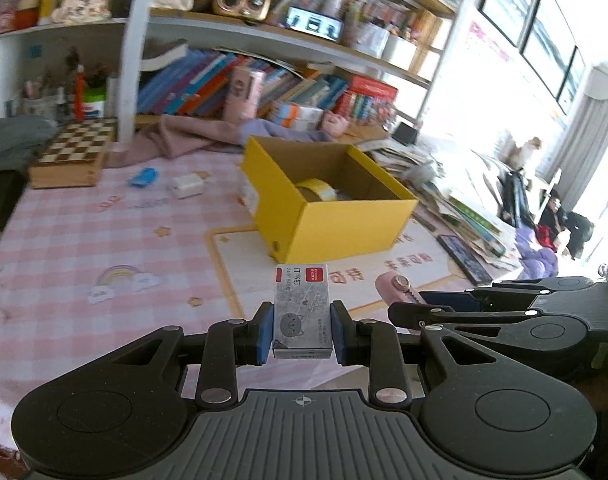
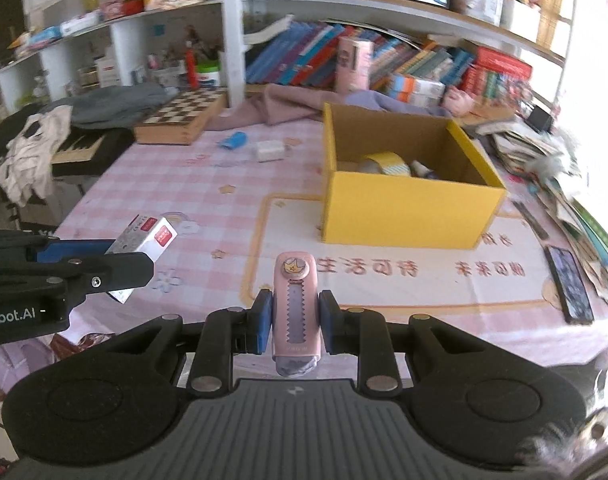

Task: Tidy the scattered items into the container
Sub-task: 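Lift and carry the white box and pink item over the yellow box with both tools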

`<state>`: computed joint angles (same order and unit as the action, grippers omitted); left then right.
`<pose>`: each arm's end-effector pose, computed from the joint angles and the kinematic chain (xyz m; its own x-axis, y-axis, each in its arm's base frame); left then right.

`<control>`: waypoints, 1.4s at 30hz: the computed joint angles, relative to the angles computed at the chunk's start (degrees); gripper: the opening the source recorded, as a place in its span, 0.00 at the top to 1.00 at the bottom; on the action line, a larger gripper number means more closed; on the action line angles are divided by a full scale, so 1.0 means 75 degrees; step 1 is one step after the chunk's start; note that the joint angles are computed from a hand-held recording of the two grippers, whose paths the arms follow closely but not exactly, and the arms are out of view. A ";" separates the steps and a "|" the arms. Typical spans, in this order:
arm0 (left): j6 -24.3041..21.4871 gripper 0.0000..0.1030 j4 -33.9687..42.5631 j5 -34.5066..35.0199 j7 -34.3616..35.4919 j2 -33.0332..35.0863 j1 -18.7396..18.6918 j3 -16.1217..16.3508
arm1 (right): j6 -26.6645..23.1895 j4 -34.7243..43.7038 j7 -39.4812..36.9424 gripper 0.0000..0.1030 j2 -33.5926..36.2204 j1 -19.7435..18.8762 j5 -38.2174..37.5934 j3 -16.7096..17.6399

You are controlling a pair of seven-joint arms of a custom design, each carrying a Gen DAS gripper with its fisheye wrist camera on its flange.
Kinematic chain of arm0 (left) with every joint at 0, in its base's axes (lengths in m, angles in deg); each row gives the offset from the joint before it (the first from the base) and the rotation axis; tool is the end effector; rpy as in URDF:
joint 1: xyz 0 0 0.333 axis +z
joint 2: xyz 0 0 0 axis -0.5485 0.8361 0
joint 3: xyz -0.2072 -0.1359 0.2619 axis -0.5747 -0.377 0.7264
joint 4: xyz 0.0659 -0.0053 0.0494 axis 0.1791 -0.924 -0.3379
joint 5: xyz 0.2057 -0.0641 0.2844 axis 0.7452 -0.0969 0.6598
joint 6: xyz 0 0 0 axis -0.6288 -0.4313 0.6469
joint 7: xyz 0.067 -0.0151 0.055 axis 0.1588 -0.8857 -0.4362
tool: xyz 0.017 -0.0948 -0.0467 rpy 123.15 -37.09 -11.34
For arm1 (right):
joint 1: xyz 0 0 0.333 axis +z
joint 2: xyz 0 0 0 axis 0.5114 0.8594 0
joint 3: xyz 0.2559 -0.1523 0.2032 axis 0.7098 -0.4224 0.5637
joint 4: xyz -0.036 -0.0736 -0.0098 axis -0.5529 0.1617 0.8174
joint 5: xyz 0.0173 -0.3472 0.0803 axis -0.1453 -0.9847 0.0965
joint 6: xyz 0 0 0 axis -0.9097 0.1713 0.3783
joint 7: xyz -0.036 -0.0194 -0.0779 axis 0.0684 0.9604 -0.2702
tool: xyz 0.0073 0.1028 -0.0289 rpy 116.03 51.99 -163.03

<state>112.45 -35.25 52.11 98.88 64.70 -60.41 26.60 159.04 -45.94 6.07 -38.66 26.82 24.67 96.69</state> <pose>0.5631 -0.2455 0.4187 -0.1061 -0.9559 0.2738 -0.6358 -0.1466 -0.7578 0.6147 0.0464 0.4346 0.4511 -0.8925 0.0025 -0.6255 -0.3182 -0.7124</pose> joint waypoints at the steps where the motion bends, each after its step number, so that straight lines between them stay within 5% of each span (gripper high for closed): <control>1: -0.0068 0.73 0.0117 0.0146 -0.0037 0.0078 0.0173 -0.0178 | 0.0014 0.0017 0.0189 0.77 0.0025 0.0043 -0.0126 -0.0110; 6: -0.0332 0.73 0.0547 0.1021 -0.0339 0.0419 0.1050 -0.1092 | 0.0122 -0.0016 0.1215 0.77 0.0077 0.0019 -0.0903 -0.0402; 10: -0.0507 0.73 0.0847 0.1540 -0.0494 0.0640 0.1337 -0.1419 | 0.0232 -0.0054 0.1756 0.77 0.0110 -0.0223 -0.1357 -0.0319; 19: -0.0930 0.73 0.1492 0.1926 -0.0688 0.0971 0.1100 -0.1170 | 0.0259 0.0144 0.2387 0.77 0.0333 -0.0820 -0.2076 0.0093; 26: -0.1520 0.73 0.2520 0.2087 -0.0907 0.1526 0.0651 -0.0775 | -0.0130 0.0697 0.2958 0.77 0.0734 -0.1098 -0.2820 0.0001; 35: -0.2677 0.73 0.4980 0.2700 -0.2367 0.2810 -0.0755 0.1178 | -0.1227 0.2850 0.2934 0.77 0.2031 -0.1635 -0.3497 0.0154; 42: -0.3967 0.73 0.7379 0.3412 -0.4203 0.4118 -0.1261 0.2577 | -0.2543 0.5557 0.2620 0.77 0.3535 -0.1703 -0.3758 0.0267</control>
<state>82.69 20.09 77.70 67.35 95.59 -69.87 45.92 139.96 -4.27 25.72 -12.15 14.04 -3.52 98.69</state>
